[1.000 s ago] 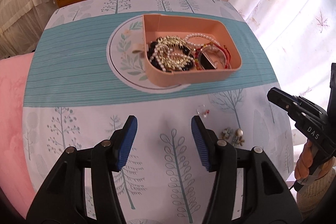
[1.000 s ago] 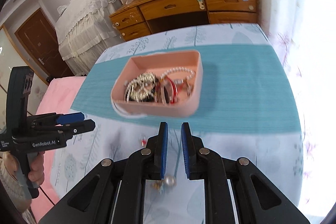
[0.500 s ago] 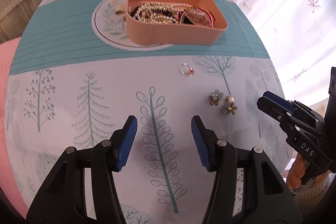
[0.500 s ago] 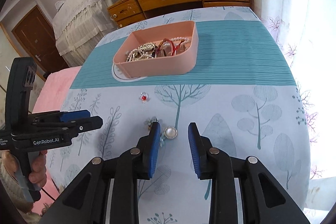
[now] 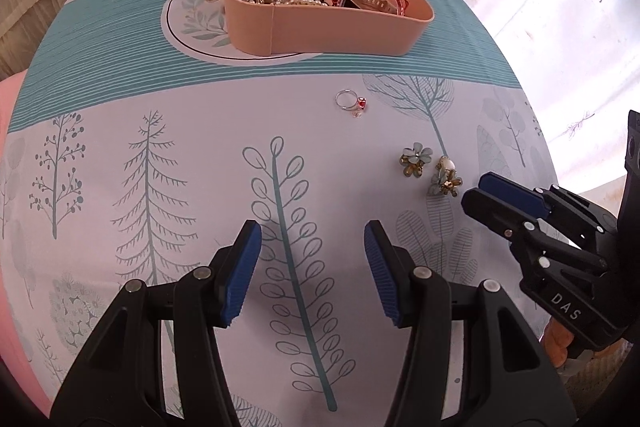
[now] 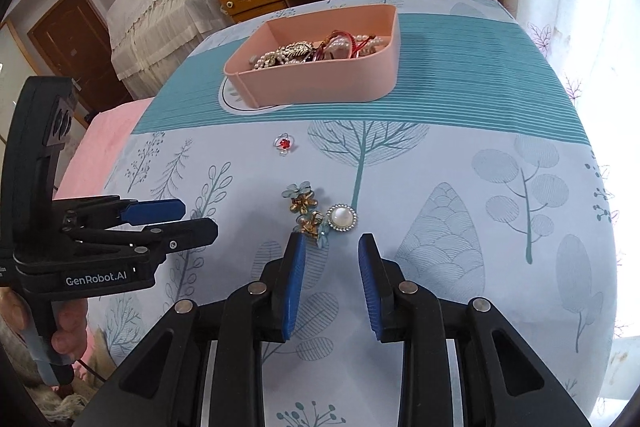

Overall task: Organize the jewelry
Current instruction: 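Withdraw both grippers from the tray toward the brooches on the cloth, then grasp the blue flower brooch with the left gripper while the right gripper grasps the gold flower brooch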

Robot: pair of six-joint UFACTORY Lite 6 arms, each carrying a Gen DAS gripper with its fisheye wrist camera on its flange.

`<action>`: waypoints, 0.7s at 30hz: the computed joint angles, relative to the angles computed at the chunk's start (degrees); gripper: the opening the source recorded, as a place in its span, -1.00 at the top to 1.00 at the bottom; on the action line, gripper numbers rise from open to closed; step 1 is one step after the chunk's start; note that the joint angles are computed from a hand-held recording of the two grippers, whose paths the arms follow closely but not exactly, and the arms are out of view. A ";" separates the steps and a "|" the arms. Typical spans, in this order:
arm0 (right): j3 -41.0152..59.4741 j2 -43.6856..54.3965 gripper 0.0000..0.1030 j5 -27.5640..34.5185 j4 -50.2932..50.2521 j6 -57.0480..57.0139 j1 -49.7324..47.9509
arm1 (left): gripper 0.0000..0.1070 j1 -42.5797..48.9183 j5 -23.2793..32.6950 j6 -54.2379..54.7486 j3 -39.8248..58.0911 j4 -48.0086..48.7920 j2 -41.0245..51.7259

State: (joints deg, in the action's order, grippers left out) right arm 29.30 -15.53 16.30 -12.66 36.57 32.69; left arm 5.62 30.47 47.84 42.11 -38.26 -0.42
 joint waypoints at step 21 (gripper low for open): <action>5.55 13.95 0.44 -2.59 -39.30 41.72 8.51 | 0.06 1.03 1.15 -0.58 0.86 0.57 -1.16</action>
